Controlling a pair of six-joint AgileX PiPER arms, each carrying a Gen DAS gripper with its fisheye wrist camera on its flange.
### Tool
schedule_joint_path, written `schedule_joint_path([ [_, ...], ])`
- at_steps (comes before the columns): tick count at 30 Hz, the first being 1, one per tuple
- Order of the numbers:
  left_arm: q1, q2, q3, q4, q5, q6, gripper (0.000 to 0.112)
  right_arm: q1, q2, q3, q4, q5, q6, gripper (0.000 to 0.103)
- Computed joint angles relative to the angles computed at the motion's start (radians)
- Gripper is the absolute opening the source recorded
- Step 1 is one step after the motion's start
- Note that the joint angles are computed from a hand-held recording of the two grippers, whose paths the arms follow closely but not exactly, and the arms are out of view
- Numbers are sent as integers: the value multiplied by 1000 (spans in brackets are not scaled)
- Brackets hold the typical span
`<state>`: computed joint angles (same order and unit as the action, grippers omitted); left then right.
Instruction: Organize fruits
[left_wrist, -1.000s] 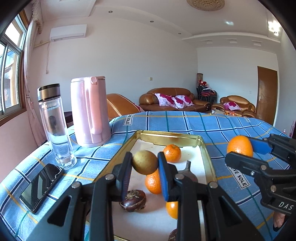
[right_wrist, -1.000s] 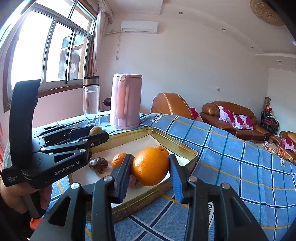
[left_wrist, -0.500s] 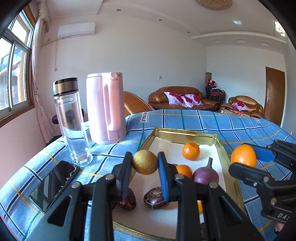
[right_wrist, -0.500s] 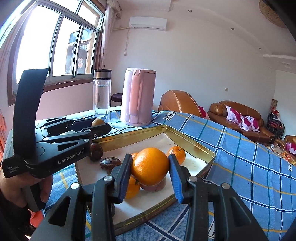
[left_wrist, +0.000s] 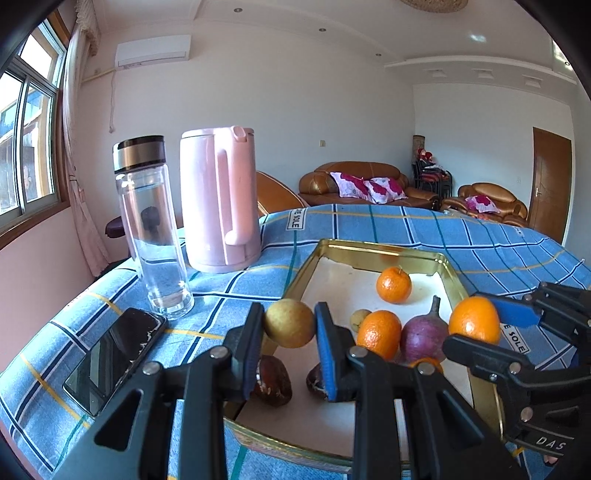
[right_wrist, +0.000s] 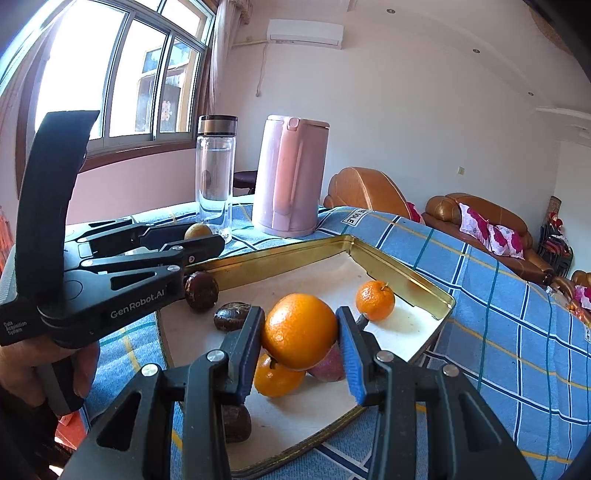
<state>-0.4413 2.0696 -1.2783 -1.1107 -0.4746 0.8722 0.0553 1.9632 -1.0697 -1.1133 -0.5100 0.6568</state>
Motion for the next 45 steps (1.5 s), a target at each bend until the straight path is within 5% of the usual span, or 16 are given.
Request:
schedule_joint_path([
  [14,-7,41,-46,-71,41,100,29,12,27,-28,-29,50,68,42],
  [22,-6,65,-80,-165,60,201,29,10,62,-105,-304,61,335,42],
  [28,-15,70,-87,-190,48,233,30,16,57,-87,-257,68,278,44],
  [30,-16,68,-85,-189,46,228,40,16,58,-89,-257,69,282,49],
  [32,-24,67,-77,-177,11,200,66,17,52,-79,-215,77,247,67],
  [34,-23,56,-59,-142,3,156,69,14,43,-59,-138,72,176,74],
  [45,-33,10,-5,-88,-50,60,93,-31,6,9,62,63,10,75],
])
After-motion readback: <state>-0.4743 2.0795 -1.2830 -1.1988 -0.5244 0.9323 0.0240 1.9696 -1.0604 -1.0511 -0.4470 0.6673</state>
